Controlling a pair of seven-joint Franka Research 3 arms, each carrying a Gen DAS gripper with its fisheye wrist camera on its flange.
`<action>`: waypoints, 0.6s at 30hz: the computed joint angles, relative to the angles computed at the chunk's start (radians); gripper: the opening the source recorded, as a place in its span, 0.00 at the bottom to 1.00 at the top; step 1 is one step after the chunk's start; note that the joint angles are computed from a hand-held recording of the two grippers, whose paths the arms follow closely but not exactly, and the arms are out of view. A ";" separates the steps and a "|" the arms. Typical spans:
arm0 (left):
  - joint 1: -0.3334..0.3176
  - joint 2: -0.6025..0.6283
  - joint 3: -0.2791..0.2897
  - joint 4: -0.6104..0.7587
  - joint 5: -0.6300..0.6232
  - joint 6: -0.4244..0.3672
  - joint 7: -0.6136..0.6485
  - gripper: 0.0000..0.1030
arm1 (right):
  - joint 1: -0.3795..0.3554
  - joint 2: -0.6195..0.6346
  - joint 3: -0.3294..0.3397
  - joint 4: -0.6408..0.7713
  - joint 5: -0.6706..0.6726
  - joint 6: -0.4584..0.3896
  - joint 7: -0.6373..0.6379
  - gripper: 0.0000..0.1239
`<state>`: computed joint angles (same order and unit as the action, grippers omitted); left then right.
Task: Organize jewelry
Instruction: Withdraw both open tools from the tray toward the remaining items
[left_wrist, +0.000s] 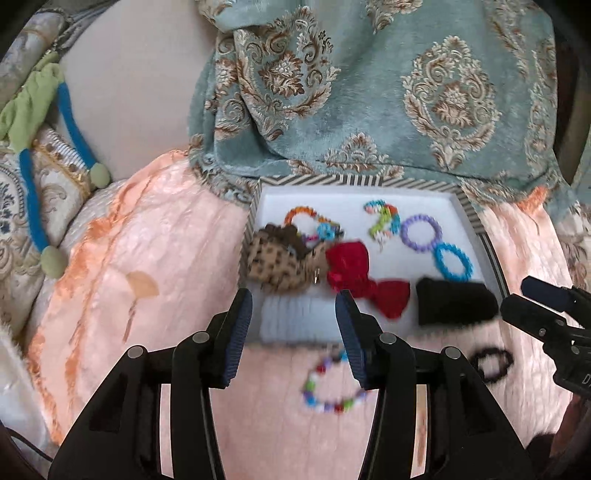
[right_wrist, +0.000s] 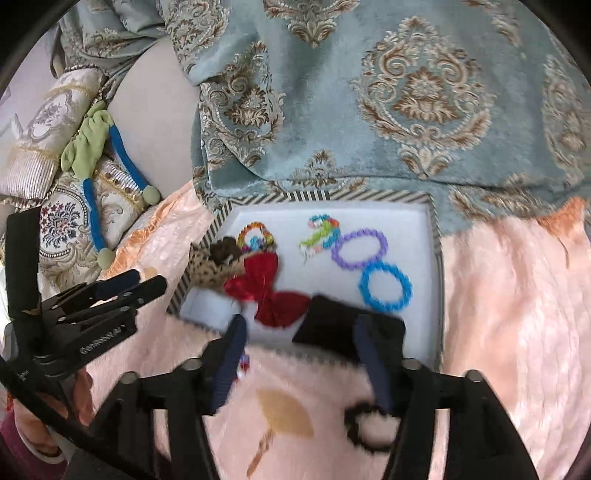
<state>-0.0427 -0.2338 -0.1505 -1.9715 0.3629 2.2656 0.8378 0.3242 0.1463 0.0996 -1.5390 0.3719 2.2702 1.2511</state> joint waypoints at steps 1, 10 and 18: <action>-0.004 -0.030 -0.002 -0.026 -0.004 -0.004 -0.005 0.45 | 0.000 -0.018 -0.002 -0.024 -0.004 0.007 -0.002 0.51; -0.025 -0.204 0.021 -0.198 -0.123 -0.015 -0.033 0.45 | -0.029 -0.198 -0.027 -0.262 0.015 0.034 -0.029 0.51; -0.041 -0.220 0.026 -0.261 -0.180 -0.016 -0.010 0.45 | -0.061 -0.214 -0.041 -0.351 -0.053 0.060 -0.002 0.51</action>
